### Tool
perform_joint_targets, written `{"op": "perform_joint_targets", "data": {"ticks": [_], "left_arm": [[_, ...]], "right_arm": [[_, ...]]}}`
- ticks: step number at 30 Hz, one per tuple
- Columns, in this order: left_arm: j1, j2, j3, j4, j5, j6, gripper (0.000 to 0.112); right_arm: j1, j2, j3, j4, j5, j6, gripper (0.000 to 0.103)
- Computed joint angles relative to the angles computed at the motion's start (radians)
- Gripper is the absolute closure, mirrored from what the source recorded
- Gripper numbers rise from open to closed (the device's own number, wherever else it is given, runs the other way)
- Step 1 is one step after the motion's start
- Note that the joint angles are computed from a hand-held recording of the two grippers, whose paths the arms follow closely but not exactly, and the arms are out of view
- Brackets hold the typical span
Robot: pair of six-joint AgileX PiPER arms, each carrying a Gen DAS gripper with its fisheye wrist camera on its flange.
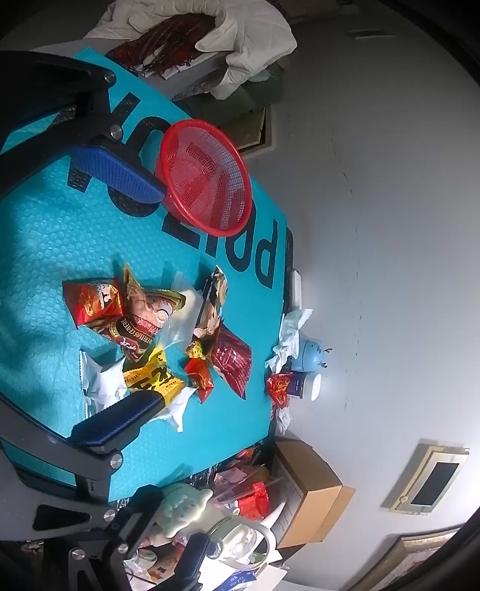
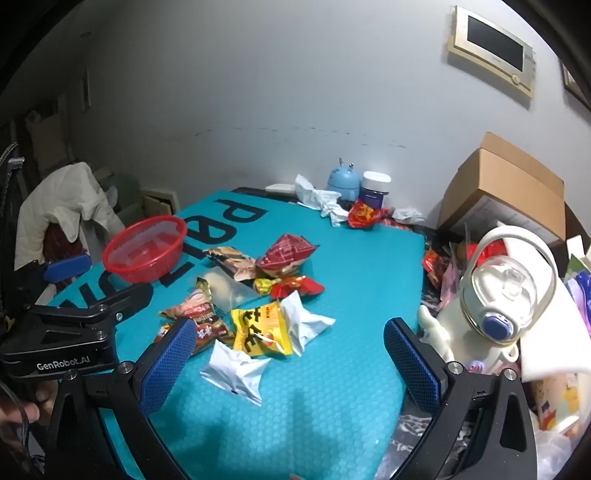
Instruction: Organize snacks
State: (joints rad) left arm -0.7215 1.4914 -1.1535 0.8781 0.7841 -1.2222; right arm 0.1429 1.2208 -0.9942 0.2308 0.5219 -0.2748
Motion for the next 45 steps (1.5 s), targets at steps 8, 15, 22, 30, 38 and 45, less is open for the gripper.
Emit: {"op": "perform_joint_targets", "data": {"ticks": [8, 15, 22, 30, 38, 45], "left_arm": [[0.005, 0.005, -0.006, 0.005, -0.003, -0.002, 0.009], [-0.025, -0.006, -0.01, 0.011, 0.031, -0.012, 0.009], [-0.014, -0.009, -0.014, 0.001, 0.023, 0.002, 0.009], [-0.013, -0.016, -0.007, 0.002, 0.018, -0.002, 0.009], [-0.008, -0.017, -0.01, -0.008, 0.015, 0.012, 0.009], [-0.014, -0.024, -0.001, 0.001, 0.011, 0.001, 0.009]], "right_arm": [[0.008, -0.003, -0.008, -0.015, 0.007, 0.008, 0.0], [0.01, -0.007, -0.004, -0.019, -0.001, 0.012, 0.0], [0.015, -0.009, 0.0, -0.032, -0.009, 0.024, 0.0], [0.013, -0.01, -0.001, -0.031, -0.007, 0.024, 0.0], [0.008, -0.01, -0.003, -0.021, -0.005, 0.013, 0.0], [0.008, -0.011, -0.002, -0.017, -0.005, 0.01, 0.0]]}}
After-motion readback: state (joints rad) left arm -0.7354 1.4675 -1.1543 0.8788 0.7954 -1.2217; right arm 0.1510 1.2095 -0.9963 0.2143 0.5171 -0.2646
